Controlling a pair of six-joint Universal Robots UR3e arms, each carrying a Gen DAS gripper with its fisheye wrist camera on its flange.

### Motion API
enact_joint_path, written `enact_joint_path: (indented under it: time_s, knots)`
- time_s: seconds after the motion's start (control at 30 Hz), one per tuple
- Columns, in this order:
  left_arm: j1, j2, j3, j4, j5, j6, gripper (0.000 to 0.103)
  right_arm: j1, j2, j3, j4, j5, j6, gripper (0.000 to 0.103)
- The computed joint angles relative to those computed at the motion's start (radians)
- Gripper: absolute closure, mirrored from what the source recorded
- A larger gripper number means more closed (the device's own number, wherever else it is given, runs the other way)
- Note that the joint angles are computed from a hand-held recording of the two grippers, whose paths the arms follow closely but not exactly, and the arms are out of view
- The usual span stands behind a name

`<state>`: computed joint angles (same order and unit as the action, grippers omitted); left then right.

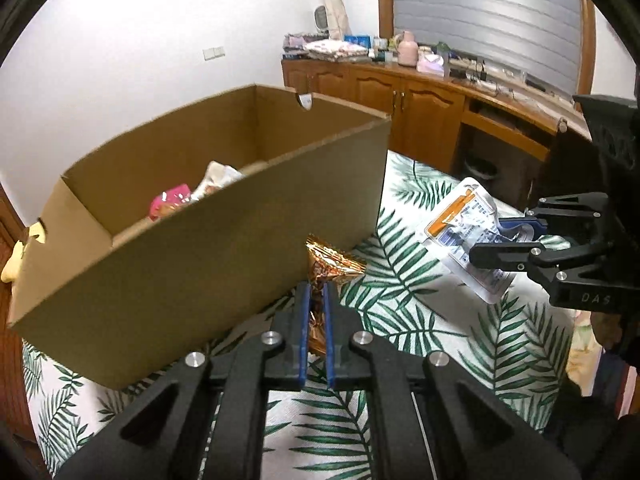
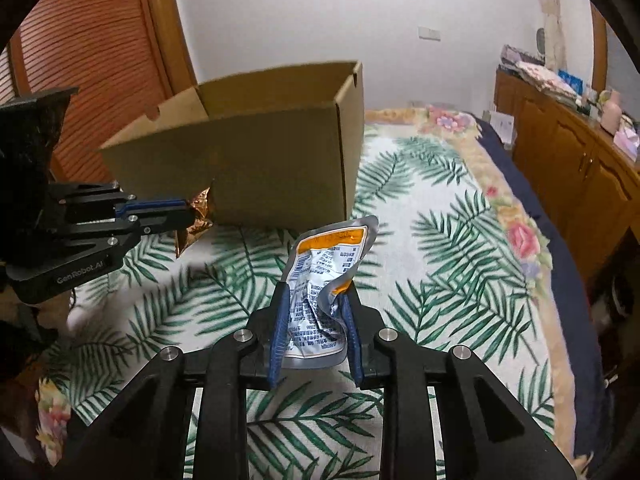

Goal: Organize snacks
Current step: 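Carry both items over the box and open both tools to drop them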

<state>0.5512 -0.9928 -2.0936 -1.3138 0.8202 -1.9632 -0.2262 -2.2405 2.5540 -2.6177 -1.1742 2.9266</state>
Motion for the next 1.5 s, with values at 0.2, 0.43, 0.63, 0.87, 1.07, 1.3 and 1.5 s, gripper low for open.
enact_joint_path:
  time_s: [0.2,0.43,0.63,0.87,1.07,1.3,1.5]
  knots:
    - [0.108,0.046,0.094,-0.206,-0.097,0.097,0.099,0.022,-0.034,-0.075,0.052,-0.001,0.009,0.079]
    - [0.22,0.039,0.205,-0.369,-0.204,0.171,0.099,0.098,0.044,-0.186,0.007,-0.043,0.037,0.079]
    - [0.225,-0.043,0.229,-0.208,-0.242,0.043,0.099,0.185,0.2,-0.32,-0.085,-0.083,0.076,0.079]
    - [0.197,-0.153,0.214,0.096,-0.224,-0.151,0.099,0.282,0.422,-0.51,-0.168,-0.107,0.112,0.079]
    - [0.144,-0.282,0.226,0.36,-0.154,-0.307,0.099,0.344,0.587,-0.675,-0.199,-0.131,0.128,0.079]
    - [0.082,-0.387,0.249,0.5,-0.077,-0.388,0.099,0.377,0.703,-0.773,-0.216,-0.157,0.11,0.079]
    - [0.05,-0.426,0.251,0.546,-0.039,-0.416,0.099,0.38,0.77,-0.804,-0.219,-0.158,0.11,0.079]
